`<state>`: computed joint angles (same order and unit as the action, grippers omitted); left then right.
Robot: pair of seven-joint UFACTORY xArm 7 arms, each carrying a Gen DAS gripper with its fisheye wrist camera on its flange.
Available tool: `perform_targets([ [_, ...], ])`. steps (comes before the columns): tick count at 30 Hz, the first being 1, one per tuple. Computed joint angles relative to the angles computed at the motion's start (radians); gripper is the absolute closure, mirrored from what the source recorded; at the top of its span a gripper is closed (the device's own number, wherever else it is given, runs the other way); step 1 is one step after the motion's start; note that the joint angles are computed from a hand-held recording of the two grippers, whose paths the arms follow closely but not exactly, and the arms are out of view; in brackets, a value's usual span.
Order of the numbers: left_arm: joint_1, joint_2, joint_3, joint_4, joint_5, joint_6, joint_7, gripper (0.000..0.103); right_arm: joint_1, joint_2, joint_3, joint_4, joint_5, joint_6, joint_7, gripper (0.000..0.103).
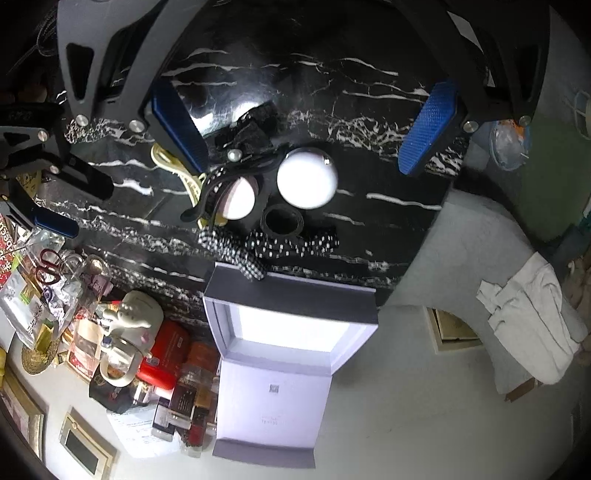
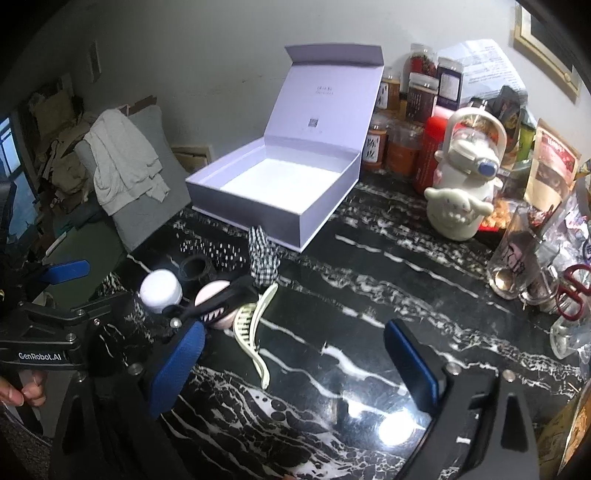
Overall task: Organize objects
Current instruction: 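Grasp the white round compact with the left tool while the right tool grasps the cream claw clip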
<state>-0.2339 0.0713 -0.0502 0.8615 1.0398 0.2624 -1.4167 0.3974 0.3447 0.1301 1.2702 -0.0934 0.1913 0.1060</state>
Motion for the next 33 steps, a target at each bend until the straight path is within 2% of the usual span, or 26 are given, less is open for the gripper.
perform_targets([
  [3,-0.003,0.010,-0.001,-0.006,-0.015,0.003,0.009,0.000,-0.023,0.007,0.027,-0.006,0.029,0.007,-0.027,0.011],
  [7,-0.002,0.036,0.016,-0.017,0.009,-0.058,-0.025,0.000,-0.112,0.026,0.132,-0.021,0.157,-0.012,-0.150,0.020],
  [9,-0.002,0.052,0.021,-0.021,-0.031,-0.085,0.012,0.000,-0.111,0.046,0.133,-0.007,0.183,0.015,-0.169,0.028],
  [11,-0.020,0.058,0.037,-0.018,-0.017,-0.080,0.003,0.000,-0.111,0.058,0.137,0.002,0.202,0.033,-0.193,0.035],
  [14,-0.038,0.064,0.058,-0.010,0.064,-0.068,-0.054,0.000,-0.094,0.072,0.124,0.012,0.211,0.042,-0.208,0.037],
  [19,-0.026,0.089,0.058,0.000,-0.014,-0.052,0.021,0.000,-0.074,0.110,0.113,0.058,0.212,0.081,-0.229,0.038],
  [21,-0.034,0.091,0.071,0.005,0.002,-0.038,0.008,0.000,-0.071,0.120,0.115,0.067,0.213,0.076,-0.242,0.038],
  [24,-0.027,0.098,0.086,0.010,0.025,-0.063,-0.014,0.000,-0.067,0.143,0.116,0.088,0.214,0.075,-0.257,0.038],
  [29,-0.023,0.142,0.082,0.048,-0.074,-0.032,0.096,0.000,-0.061,0.187,0.109,0.142,0.214,0.103,-0.266,0.039],
  [33,-0.031,0.175,0.100,0.067,-0.141,-0.062,0.158,0.000,-0.058,0.219,0.110,0.185,0.215,0.124,-0.275,0.045],
])
